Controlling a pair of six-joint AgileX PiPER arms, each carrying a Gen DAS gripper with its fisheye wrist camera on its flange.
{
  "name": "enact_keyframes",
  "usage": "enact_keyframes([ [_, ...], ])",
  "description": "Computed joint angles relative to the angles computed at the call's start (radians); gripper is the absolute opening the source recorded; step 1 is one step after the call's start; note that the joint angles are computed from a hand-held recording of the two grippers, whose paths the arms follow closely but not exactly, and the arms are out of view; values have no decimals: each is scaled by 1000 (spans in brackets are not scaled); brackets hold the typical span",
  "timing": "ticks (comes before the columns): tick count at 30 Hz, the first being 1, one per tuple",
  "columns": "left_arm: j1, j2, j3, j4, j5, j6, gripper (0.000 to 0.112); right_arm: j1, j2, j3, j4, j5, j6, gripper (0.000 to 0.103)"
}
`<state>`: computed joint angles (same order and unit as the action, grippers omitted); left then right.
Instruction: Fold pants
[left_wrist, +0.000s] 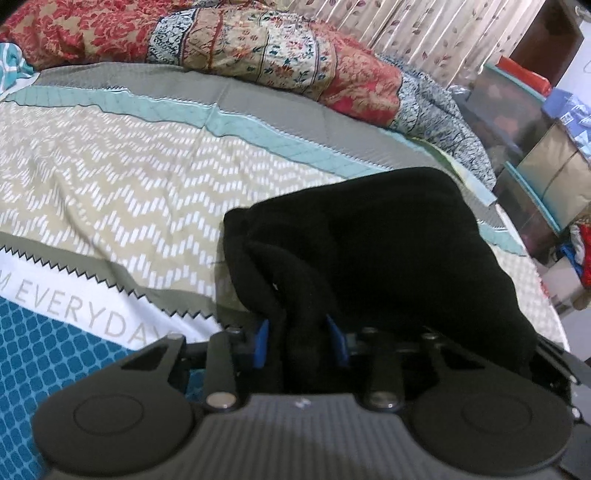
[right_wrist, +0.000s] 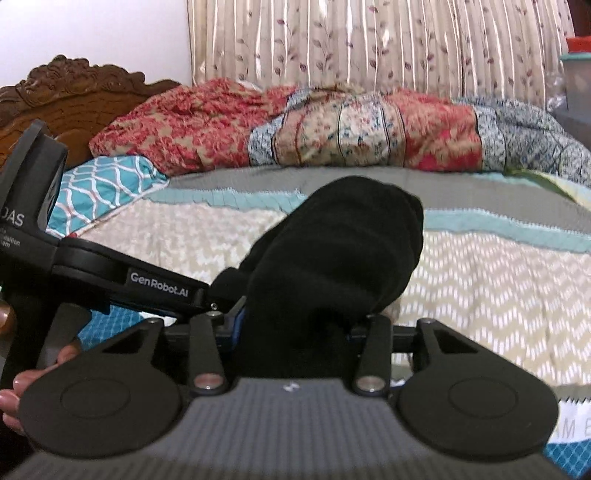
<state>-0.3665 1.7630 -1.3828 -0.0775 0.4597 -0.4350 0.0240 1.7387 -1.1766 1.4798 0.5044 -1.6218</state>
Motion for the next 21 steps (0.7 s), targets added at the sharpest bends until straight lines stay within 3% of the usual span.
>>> enact_keyframes([
  [3,-3,23,-31,1,16,4,31,3,8,-19,-32,-11,18,47],
  [5,-4,54,-55,12,46,-14,33,-1,41,-57,-138,-9,150,48],
  [6,-4,69,-61,12,60,-24,41,-4,54,-71,-197,-7,224,49],
  [7,-3,88,-69,27,78,-50,59,-5,64,-75,-232,-13,274,50],
  [9,4,98,-55,55,71,-90,81,-23,74,-70,-240,-7,303,59],
  [10,11,96,-46,60,62,-99,89,-40,83,-78,-243,26,318,62],
  [12,41,98,-44,-9,51,-45,94,-86,115,-112,-235,126,354,82],
  [14,74,115,-64,-155,50,100,94,-122,177,-182,-236,220,430,90],
  [17,104,194,-148,-385,112,352,78,-135,303,-325,-281,318,635,97],
  [19,107,235,-181,-433,130,391,67,-132,358,-380,-309,345,783,94],
  [20,103,232,-180,-427,123,385,60,-126,352,-372,-326,331,811,74],
  [21,101,220,-174,-415,117,376,47,-118,333,-361,-342,317,799,61],
])
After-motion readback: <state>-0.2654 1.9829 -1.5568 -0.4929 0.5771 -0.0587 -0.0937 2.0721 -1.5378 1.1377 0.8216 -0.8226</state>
